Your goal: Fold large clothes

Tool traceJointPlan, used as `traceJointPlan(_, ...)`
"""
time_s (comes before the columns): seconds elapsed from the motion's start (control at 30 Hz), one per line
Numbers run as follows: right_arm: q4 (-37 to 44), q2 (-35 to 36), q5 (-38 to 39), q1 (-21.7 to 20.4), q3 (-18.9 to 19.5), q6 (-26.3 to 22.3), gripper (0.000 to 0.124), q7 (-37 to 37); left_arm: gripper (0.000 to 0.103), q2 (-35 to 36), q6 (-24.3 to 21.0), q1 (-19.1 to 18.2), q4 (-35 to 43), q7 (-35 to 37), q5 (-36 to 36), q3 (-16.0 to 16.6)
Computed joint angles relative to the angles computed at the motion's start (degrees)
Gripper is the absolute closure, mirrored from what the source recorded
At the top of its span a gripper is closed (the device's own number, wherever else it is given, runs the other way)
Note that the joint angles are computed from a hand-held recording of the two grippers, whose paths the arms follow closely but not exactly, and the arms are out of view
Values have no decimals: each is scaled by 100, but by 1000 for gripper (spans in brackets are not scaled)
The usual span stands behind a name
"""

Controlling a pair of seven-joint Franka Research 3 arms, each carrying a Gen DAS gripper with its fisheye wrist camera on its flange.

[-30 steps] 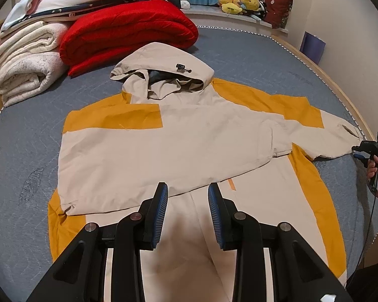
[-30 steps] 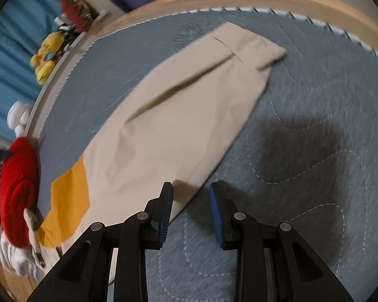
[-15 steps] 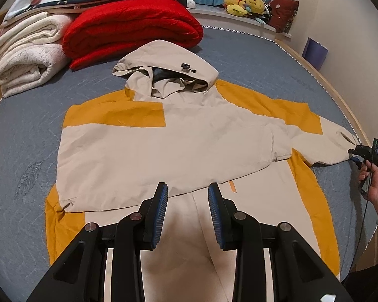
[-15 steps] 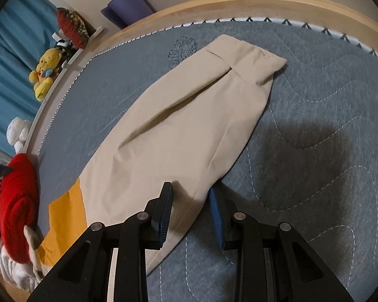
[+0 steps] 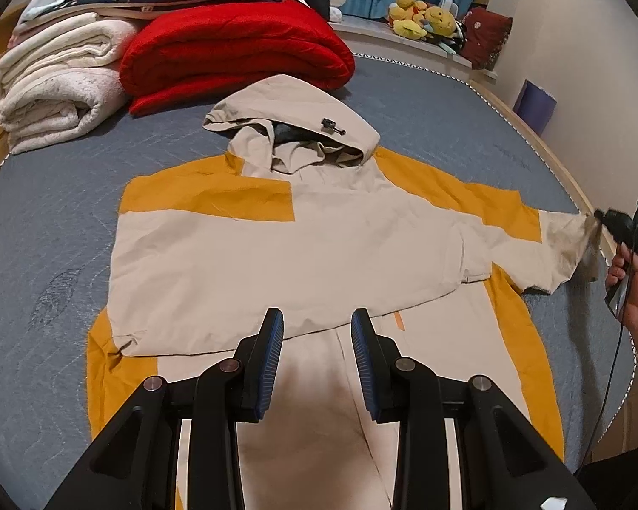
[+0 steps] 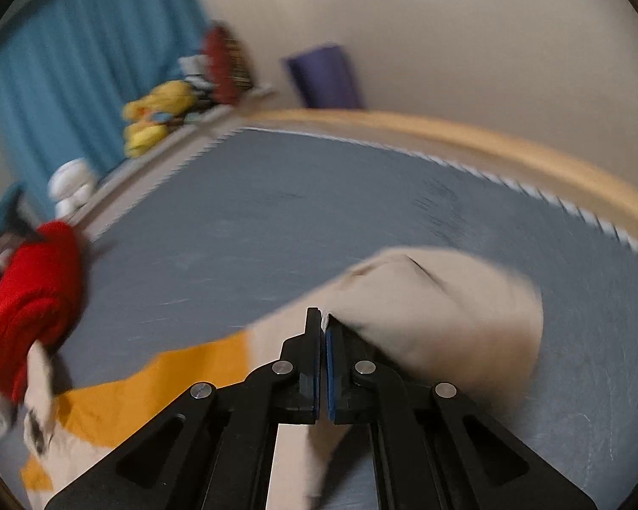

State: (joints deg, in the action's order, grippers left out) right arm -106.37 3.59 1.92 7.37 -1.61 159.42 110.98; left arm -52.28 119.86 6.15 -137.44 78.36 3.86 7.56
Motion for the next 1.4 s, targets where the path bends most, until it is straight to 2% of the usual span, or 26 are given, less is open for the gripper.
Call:
traceJointPlan(0.1, 173, -148, 45, 287, 298, 22, 122, -526, 73, -36, -27, 40, 32, 10, 15, 35)
traceJointPlan(0.23, 131, -447, 526, 771, 684, 6, 122, -1492, 73, -83, -78, 95, 89, 22, 24, 96)
traceJointPlan(0.37, 172, -629, 1523, 1418, 1022, -189, 122, -2760, 73, -111, -121, 156, 150, 34, 14, 176)
traceJointPlan(0.57, 95, -784, 2634, 2237, 1337, -1010, 122, -3953, 73, -93, -251, 258, 263, 53, -28, 323)
traceJointPlan(0.6, 172, -743, 2616, 2356, 1409, -1302, 122, -4008, 73, -68, -284, 270, 295, 69, -37, 350)
traceJointPlan(0.63, 165, -737, 2501, 2424, 1449, -1442, 121, -4007, 73, -38, -312, 279, 329, 87, -50, 373)
traceJointPlan(0.7, 206, -692, 1805, 2539, 1566, -1715, 119, -3796, 73, 22, -378, 298, 393, 124, -87, 423)
traceJointPlan(0.83, 63, -919, 1193, 2624, 1612, -1624, 115, -3203, 70, 121, -436, 389, 477, 109, -199, 517)
traceJointPlan(1.0, 388, -1164, 1118, 2414, 1434, -2089, 114, -2444, 70, 181, -413, 521, 509, 92, -262, 580)
traceJointPlan(1.1, 261, -1541, 1156, 2217, 1338, -2046, 114, -1923, 71, 212, -372, 572, 505, 64, -324, 615)
traceJointPlan(1.17, 42, -1768, 1291, 2108, 1274, -1926, 114, -1730, 75, 215, -331, 561, 474, 80, -391, 635)
traceJointPlan(1.27, -297, -1955, 1601, 2029, 1147, -1872, 114, -1807, 87, 230, -246, 455, 376, 182, -482, 587)
traceJointPlan(1.4, -355, -1755, 1679, 1875, 1105, -2242, 114, -1665, 88, 316, 6, 191, 189, 346, -664, 446)
